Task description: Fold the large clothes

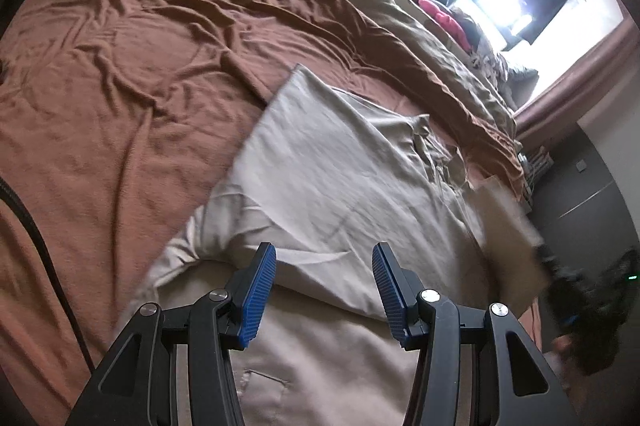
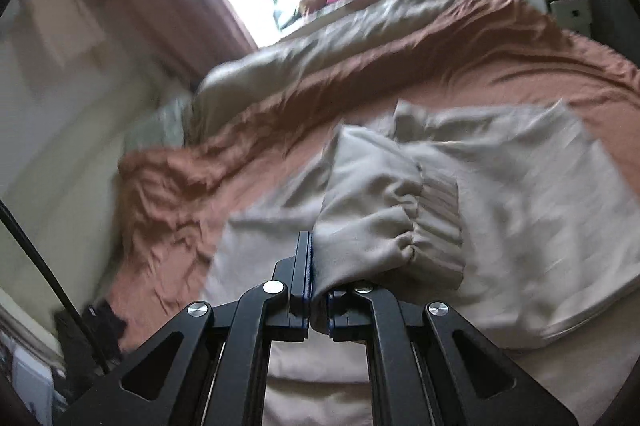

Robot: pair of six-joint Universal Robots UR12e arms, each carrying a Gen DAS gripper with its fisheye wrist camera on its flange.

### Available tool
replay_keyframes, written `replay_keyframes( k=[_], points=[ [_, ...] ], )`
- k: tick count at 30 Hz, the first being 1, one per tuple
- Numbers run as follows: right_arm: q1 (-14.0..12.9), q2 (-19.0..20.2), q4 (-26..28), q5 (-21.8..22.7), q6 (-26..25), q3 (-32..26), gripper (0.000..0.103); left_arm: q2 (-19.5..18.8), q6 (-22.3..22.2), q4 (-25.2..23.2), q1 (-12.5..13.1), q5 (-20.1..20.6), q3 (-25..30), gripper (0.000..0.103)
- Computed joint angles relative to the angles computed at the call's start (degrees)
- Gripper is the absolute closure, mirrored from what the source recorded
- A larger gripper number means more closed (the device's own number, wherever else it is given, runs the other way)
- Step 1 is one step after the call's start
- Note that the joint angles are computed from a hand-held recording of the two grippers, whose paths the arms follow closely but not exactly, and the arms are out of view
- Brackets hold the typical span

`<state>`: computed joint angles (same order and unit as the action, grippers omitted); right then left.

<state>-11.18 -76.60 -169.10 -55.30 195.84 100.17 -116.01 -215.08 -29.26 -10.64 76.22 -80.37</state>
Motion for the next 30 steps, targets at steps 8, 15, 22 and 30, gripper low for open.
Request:
replay_keyframes(
  k=[8,15,22,30],
  points=[
    [2.7,3.8,16.1,-0.6,-1.1,-5.3,0.09,0.2,-1.1,0.3,0.9,-0.5,-0.6,0.051],
    [-1.2,0.3,16.9,5.2,-0.2,-1.8,0.031,-0.2,-0.6,0.0,0.3,-1.2,0.0,0.051],
    [-6.8,-5.7,10.5,1.5,6.1,6.9,0.031,-1.6,1.7,-0.4,-1.8,-2.4,2.4,0.051],
    [-13.9,-5.3,4.9,3.7,19.6,10.7,0.031,-3.4,11.0,-6.2,-5.5,-0.6,6.5,0.051]
  ],
)
